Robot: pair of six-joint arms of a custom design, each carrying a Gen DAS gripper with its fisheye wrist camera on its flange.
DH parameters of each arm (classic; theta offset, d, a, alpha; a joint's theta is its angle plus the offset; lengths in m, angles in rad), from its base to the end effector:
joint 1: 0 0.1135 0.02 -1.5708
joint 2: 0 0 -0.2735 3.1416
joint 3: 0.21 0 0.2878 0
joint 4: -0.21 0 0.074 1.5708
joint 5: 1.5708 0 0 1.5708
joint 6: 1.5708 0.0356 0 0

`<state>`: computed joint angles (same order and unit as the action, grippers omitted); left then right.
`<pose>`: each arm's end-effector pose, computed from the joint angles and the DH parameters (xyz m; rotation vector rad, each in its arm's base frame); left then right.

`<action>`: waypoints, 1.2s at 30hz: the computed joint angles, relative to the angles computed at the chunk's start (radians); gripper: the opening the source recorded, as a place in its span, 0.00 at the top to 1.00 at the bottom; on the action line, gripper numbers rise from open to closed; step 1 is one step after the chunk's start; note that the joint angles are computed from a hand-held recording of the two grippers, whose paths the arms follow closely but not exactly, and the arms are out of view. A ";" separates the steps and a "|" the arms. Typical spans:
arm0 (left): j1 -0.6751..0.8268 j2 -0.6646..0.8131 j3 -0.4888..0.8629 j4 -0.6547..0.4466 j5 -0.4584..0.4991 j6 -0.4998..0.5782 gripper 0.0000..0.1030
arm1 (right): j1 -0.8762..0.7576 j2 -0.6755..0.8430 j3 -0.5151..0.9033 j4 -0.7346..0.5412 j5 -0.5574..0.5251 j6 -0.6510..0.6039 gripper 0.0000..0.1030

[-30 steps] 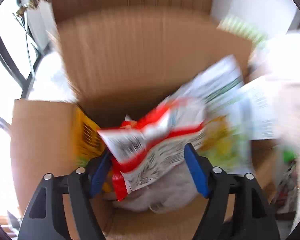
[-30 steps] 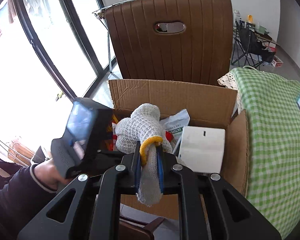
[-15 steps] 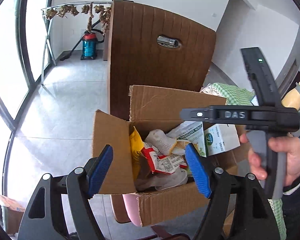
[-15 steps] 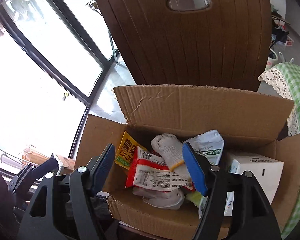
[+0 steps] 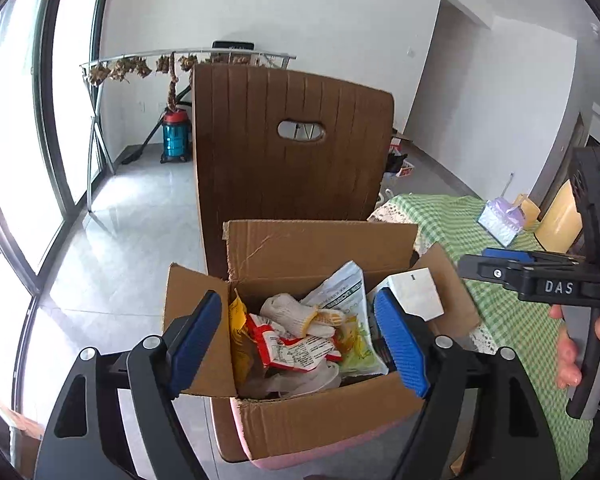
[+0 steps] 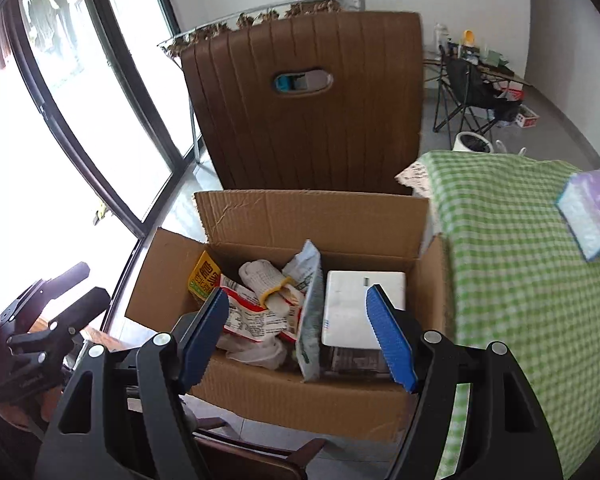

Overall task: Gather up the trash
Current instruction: 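Withdraw both open tools from the box back over the table, then move the left tool to the blue pet supplement box while the right tool approaches the pink towel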

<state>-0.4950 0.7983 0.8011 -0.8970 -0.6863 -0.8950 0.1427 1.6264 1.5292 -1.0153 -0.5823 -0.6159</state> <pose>0.1638 -0.0628 0.2910 -0.7091 2.1042 0.1082 0.3605 0.0716 0.3259 -1.0902 2.2621 0.5928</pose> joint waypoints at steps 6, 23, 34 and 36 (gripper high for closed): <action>-0.309 0.210 0.136 0.075 -0.171 -0.072 0.14 | -0.434 -0.074 0.012 -0.054 -0.174 -0.199 0.27; -0.663 0.919 0.736 0.340 -0.131 0.175 0.09 | -1.302 0.402 0.556 -0.345 -0.383 -0.602 0.23; -0.754 1.123 1.005 0.274 -0.123 0.224 0.08 | -1.445 0.539 0.721 -0.486 -0.392 -0.706 0.23; -0.756 1.137 1.021 0.270 -0.120 0.224 0.08 | -1.448 0.546 0.733 -0.483 -0.393 -0.689 0.23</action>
<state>-1.2512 1.9350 1.8221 -0.6266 -0.8067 -0.6708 -1.3054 2.1724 2.2627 -1.4982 -0.9757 -1.3049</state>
